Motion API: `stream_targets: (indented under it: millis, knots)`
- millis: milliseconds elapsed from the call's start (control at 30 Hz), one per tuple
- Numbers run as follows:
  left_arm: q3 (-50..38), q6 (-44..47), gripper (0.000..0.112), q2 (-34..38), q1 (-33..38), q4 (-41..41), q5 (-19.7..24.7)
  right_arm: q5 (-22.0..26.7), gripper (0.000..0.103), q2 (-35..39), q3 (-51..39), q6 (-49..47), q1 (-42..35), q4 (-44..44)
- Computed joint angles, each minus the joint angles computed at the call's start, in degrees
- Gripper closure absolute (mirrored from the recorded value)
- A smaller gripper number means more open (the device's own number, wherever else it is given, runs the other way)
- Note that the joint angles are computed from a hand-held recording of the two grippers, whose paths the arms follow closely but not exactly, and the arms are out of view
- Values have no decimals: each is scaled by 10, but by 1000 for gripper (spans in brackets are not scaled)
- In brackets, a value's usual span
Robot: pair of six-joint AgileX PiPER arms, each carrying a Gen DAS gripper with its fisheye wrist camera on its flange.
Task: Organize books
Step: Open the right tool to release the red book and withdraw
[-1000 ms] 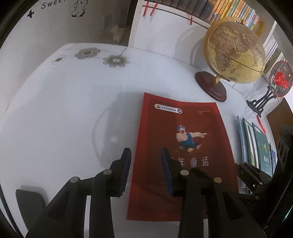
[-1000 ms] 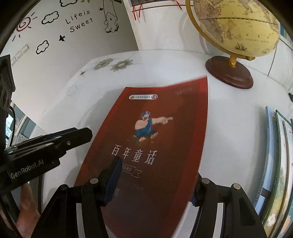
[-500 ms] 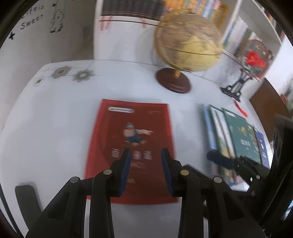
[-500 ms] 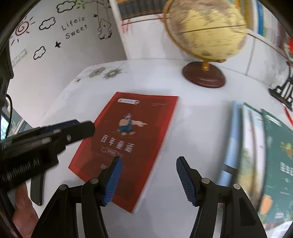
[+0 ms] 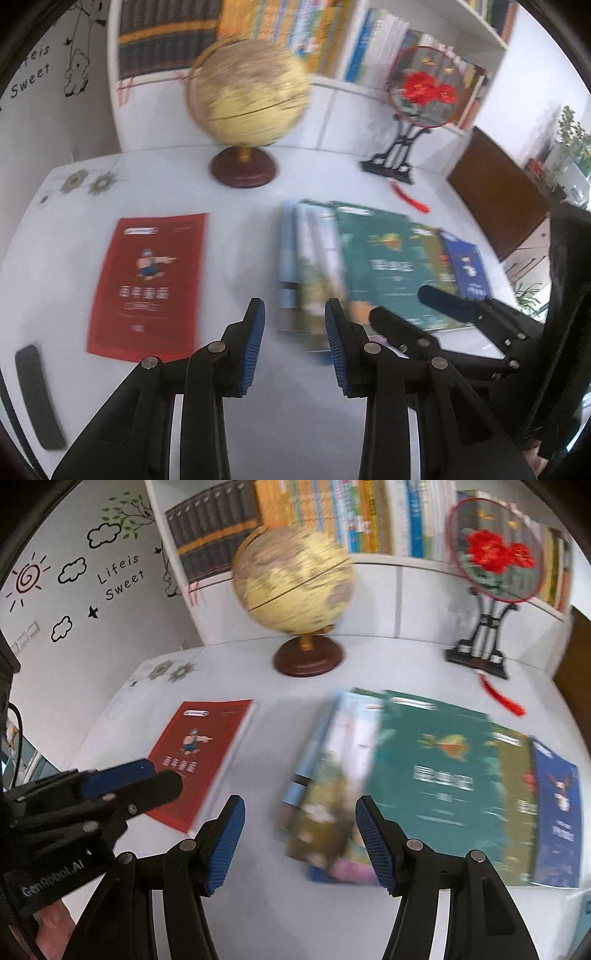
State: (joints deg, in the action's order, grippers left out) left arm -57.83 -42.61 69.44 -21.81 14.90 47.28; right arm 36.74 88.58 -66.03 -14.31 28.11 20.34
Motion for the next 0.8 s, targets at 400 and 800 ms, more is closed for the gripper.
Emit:
stream_targets:
  millis: [400, 800]
  knots:
    - [-204, -267, 81, 155, -271, 155, 123, 182, 42, -84, 28, -306, -318, 147]
    - [-288, -204, 81, 219, -279, 133, 136, 206, 42, -72, 19, -357, -433, 165]
